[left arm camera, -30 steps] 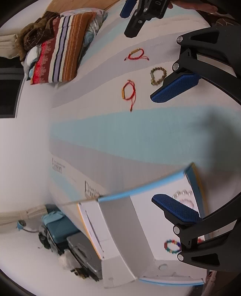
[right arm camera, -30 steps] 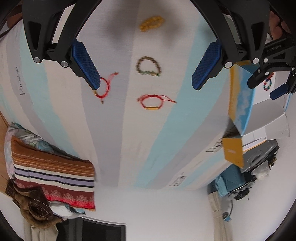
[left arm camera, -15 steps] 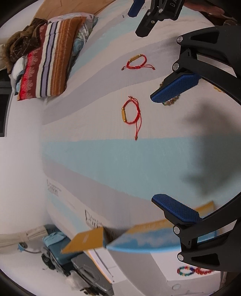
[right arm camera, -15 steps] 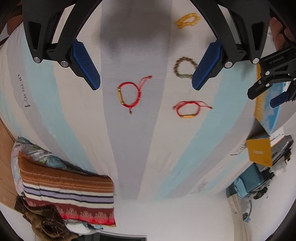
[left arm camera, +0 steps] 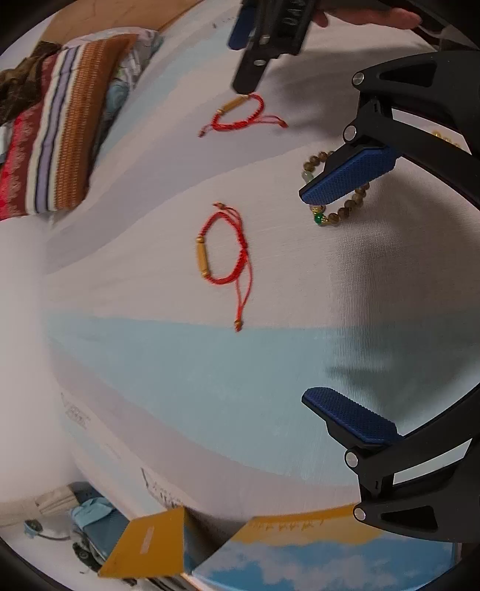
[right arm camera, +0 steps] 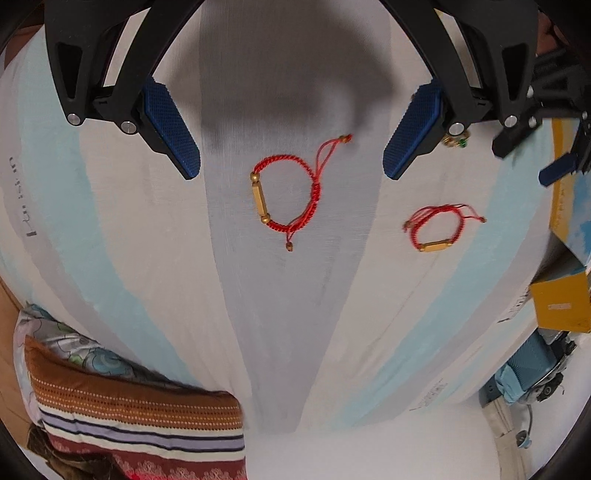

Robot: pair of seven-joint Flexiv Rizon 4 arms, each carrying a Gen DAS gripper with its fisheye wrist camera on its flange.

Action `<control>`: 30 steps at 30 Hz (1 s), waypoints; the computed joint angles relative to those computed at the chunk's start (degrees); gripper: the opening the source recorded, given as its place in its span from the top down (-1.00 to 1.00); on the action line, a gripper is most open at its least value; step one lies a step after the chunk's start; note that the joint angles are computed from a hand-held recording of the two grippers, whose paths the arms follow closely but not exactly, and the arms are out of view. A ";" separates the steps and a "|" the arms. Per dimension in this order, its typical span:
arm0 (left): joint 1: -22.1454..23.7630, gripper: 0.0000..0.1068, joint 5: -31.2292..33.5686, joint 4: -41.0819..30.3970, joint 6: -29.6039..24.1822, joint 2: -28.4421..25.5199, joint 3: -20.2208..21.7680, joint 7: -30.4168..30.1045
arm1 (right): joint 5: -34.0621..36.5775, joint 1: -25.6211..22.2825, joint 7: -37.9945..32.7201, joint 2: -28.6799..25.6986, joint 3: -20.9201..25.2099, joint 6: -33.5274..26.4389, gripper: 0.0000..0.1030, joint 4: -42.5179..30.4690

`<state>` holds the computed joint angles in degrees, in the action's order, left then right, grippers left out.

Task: Organize jewelry
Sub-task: 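Move both open tools from the box toward the bracelets on the bed, then grasp the wooden-green bead bracelet with the left tool while the right tool grasps a red string bracelet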

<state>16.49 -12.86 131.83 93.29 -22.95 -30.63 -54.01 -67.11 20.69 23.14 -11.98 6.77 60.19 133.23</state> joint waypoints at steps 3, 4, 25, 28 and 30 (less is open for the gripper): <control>-2.40 -0.82 0.79 -0.82 0.09 -1.49 2.38 0.01 | -1.66 -0.77 0.52 -1.85 -1.10 2.15 -0.85 -0.37; -3.27 -0.82 1.04 -1.15 0.10 -2.00 3.32 -0.10 | -2.49 -1.11 0.73 -2.58 -1.59 3.19 -0.85 -0.49; 1.17 0.34 5.10 0.17 0.51 -4.48 -1.01 -2.34 | -4.18 -2.67 -0.03 -7.08 -4.56 9.25 0.00 -0.79; 1.62 0.53 4.90 0.53 0.18 -4.20 -1.66 -2.24 | -3.88 -2.46 -0.51 -7.05 -4.56 8.88 0.18 -0.72; 2.12 0.65 4.79 0.75 -0.20 -4.04 -2.31 -1.84 | -3.67 -2.33 -0.59 -6.93 -4.52 8.51 0.37 -0.67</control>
